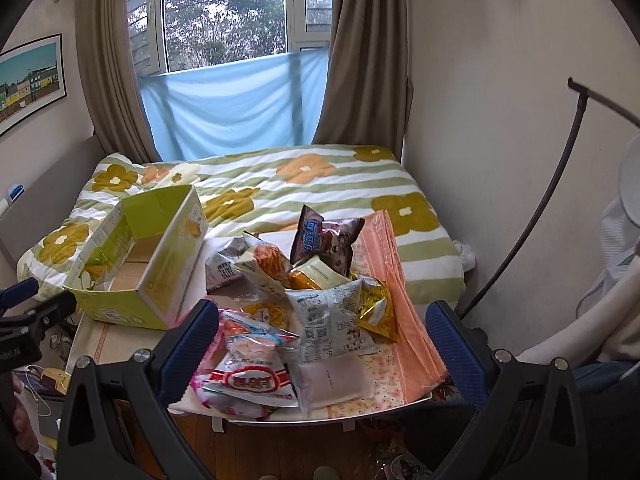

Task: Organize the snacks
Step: 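Grasp the shrimp-flake bag with the left tool while the right tool grasps the grey printed bag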

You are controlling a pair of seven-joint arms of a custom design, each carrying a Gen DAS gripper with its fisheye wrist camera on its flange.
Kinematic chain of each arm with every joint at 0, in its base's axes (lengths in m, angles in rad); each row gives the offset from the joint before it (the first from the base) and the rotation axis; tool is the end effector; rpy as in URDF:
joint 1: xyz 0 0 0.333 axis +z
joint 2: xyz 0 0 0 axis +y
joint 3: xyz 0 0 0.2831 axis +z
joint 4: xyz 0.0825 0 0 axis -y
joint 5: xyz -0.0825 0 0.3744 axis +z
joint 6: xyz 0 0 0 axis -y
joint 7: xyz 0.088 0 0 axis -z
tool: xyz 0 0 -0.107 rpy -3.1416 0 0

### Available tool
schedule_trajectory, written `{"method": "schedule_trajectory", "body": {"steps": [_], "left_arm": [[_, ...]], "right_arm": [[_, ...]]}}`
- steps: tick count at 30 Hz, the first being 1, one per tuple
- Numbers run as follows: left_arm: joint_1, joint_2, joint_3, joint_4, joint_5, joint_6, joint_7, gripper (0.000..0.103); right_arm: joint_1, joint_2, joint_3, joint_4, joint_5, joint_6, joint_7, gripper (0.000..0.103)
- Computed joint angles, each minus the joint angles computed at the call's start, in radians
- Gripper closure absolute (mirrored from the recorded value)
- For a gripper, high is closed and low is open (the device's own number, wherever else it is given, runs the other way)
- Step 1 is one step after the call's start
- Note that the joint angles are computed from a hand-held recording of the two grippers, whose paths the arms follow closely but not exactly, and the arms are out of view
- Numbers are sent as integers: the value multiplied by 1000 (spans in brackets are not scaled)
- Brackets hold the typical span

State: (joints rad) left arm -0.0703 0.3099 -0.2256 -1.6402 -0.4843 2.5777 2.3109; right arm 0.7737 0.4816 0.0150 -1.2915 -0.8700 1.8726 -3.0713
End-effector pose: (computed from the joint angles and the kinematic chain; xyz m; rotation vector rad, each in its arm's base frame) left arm 0.6533 -0.1727 0.4828 -1.1664 2.4234 -0.9869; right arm 0.5298 0.4478 0.4796 -1.1581 2.2601 -0.9717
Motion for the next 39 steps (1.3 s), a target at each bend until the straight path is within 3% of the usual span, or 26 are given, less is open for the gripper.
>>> {"method": "schedule_trajectory", "body": {"steps": [8,17,29,34,39], "left_arm": [[-112,85,-7,1,139,-22,-124,0],[-220,216,39,60,327,0,-324,3],[-272,332,74,180,471,-61,-499,25],[-259,356,57,208,467,-87,-499,38],[-252,355,45,205,453,-88,-485,43]], "right_arm": [[-160,-97,14,-268,38,336,-81,0],[-262,-3,-4,-287,163,567,-255,0],[-289,122,-30,-200,317,658,-476,0],[-293,161,-39,-164,360,666,-521,0],[-297,195,-44,-127,397,665,-554,0]]}}
